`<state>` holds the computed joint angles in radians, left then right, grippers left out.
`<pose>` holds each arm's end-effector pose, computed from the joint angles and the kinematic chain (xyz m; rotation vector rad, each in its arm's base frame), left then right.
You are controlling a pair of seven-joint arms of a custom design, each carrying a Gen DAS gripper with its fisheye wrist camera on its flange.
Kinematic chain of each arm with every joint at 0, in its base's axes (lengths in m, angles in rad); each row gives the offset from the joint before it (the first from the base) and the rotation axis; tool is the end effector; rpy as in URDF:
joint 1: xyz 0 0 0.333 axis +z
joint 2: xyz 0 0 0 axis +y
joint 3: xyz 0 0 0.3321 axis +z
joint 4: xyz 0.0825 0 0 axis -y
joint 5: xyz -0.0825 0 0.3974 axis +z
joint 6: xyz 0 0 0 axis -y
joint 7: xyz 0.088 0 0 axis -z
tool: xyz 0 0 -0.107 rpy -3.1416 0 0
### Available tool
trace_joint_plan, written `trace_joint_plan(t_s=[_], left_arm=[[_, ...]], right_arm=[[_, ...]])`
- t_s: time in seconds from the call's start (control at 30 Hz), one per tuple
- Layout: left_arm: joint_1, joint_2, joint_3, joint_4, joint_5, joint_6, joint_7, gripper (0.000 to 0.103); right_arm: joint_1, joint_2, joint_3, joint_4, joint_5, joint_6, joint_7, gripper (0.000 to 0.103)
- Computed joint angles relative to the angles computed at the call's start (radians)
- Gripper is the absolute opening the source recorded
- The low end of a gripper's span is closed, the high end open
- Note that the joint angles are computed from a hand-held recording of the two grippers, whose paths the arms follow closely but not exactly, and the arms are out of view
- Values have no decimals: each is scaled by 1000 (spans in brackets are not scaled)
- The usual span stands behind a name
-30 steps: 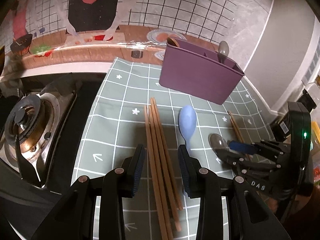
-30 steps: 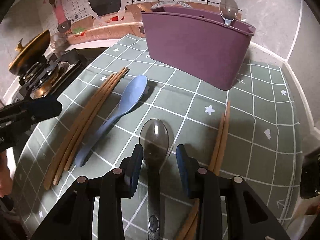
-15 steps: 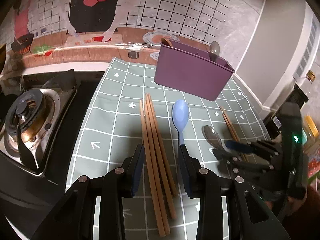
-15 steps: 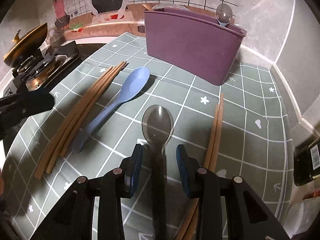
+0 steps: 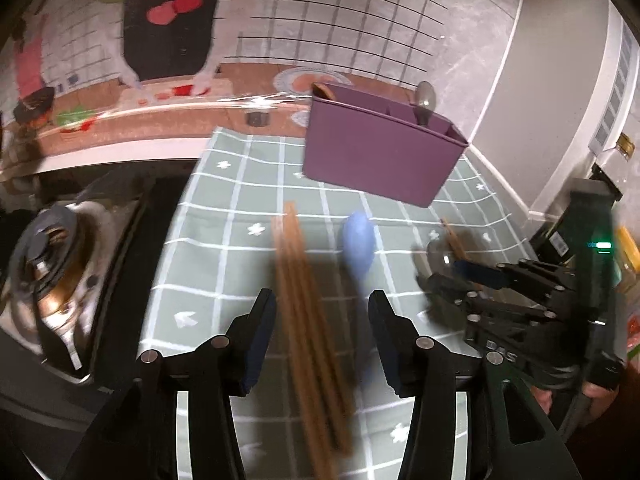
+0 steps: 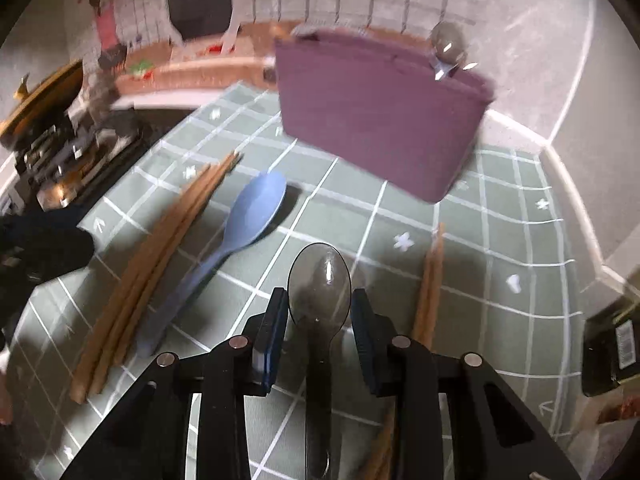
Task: Organize utensils
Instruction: 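Lift both held spoons up over the purple holder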
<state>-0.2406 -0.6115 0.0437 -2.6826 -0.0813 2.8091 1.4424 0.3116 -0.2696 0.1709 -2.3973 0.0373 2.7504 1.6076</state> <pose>0.3956 -0.0735 0.5136 -1.8649 1.8651 -0.8913 0.4474 0.2376 0.4974 -2.1692 1.4005 -0.4392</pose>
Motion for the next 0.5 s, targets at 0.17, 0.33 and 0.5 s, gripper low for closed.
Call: trace_joint_plan(t_s=[0.17,0.33,0.5], left_arm=[[-27,144,-5,108,-35,-17,10,49],[46,282,-100,197,38,22,-28,49],[119,355,-165,238,146,43,-165,49]], right_arm=[[-16,-109,-13,-46,41,73,24,30],[-52,-189,-10,-55,65,112,45,30],[-96,-226,-5,-55,80,136,68,30]])
